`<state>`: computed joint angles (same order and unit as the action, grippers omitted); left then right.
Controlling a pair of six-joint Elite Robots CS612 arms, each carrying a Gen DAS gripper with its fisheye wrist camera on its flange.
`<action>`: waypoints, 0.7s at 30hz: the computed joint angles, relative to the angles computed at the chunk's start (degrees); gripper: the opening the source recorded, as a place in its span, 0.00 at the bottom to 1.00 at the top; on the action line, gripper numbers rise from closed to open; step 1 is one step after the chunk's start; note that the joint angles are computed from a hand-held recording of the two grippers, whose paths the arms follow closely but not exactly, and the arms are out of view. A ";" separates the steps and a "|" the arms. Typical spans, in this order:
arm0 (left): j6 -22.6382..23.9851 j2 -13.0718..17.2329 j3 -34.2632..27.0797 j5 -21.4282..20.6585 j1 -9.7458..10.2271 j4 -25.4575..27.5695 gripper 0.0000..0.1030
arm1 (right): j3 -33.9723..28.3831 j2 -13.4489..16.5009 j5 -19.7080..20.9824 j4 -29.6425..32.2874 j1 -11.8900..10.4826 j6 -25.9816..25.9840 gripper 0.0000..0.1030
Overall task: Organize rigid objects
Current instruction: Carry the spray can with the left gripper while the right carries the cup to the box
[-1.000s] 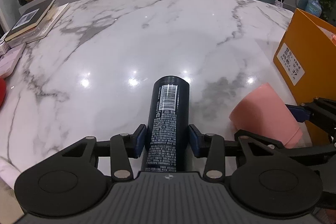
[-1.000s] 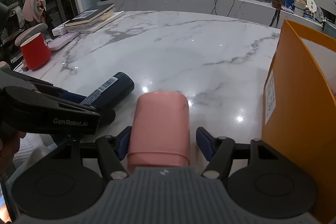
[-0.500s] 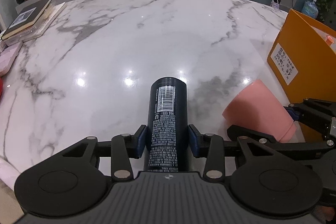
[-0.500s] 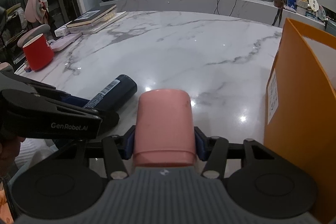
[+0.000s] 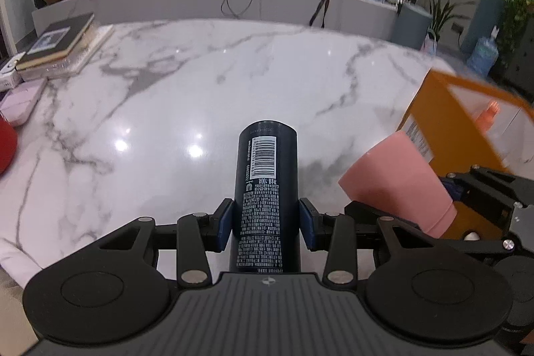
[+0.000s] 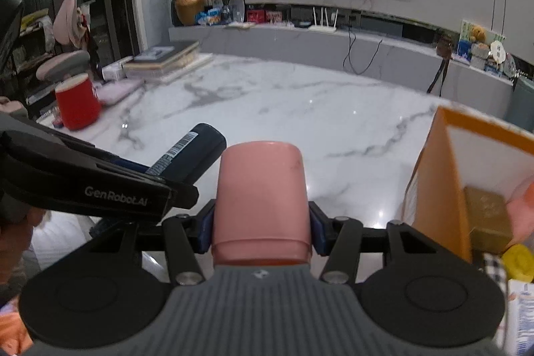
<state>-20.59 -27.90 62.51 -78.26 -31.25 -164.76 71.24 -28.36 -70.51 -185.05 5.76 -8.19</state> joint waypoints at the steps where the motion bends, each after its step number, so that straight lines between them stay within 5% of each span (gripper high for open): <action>1: 0.07 -0.25 0.21 0.22 -0.14 -0.59 0.45 | 0.49 -0.35 0.08 -1.01 -0.10 0.23 0.53; 12: 0.90 -3.34 2.09 -1.57 -1.73 -5.28 0.45 | 6.02 -5.07 1.33 -6.60 -2.46 3.32 0.53; 21: 2.87 -2.09 -2.84 -6.67 -3.01 -3.06 0.45 | 9.32 -9.16 3.24 -1.58 -6.77 6.69 0.53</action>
<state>-17.72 -29.99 59.67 -84.94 -34.26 -167.82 80.56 -37.53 -67.28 -186.63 -1.00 -1.50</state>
